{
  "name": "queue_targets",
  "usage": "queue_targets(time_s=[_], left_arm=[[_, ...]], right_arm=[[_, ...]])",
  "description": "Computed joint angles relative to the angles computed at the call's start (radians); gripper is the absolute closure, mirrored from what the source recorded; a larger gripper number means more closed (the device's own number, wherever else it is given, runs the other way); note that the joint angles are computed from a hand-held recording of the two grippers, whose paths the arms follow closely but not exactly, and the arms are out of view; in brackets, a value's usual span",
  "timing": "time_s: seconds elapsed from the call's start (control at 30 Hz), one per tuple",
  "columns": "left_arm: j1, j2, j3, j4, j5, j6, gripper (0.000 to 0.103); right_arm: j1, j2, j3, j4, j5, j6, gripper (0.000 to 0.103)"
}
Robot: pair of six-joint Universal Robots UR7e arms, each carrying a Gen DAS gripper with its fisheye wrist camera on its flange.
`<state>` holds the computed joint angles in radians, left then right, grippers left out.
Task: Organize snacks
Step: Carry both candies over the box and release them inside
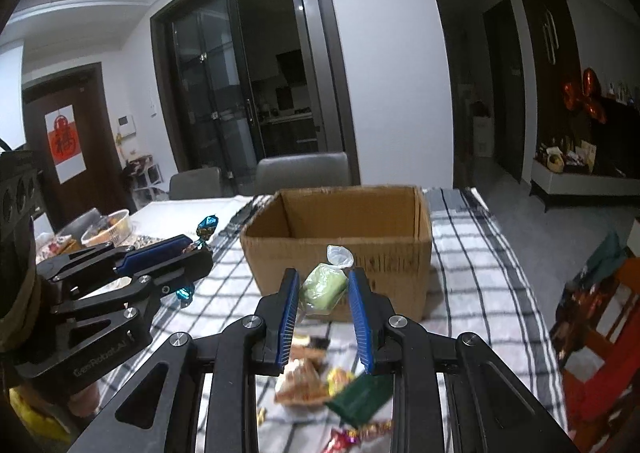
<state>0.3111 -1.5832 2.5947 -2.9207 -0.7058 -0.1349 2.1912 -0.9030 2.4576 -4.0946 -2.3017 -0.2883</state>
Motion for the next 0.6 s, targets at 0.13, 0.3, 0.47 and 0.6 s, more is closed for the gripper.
queue_targets(time_s=[0.13, 0.3, 0.47, 0.6], left_arm=[[0.033, 0.035, -0.049, -0.044, -0.003, 0.079, 0.081], [0.086, 0.091, -0.117, -0.1, -0.029, 0.163, 0.081], [0.153, 0.161, -0.198, -0.112, -0.058, 0.221, 0.081], [0.197, 0.212, -0.249, -0.102, -0.067, 0.232, 0.081]], right_arm=[[-0.01, -0.031, -0.052, 0.059, 0.01, -0.031, 0.076], [-0.037, -0.064, -0.107, 0.138, 0.036, -0.047, 0.076], [-0.074, -0.088, -0.154, 0.228, 0.061, -0.036, 0.076], [-0.111, -0.088, -0.204, 0.306, 0.07, -0.042, 0.076]])
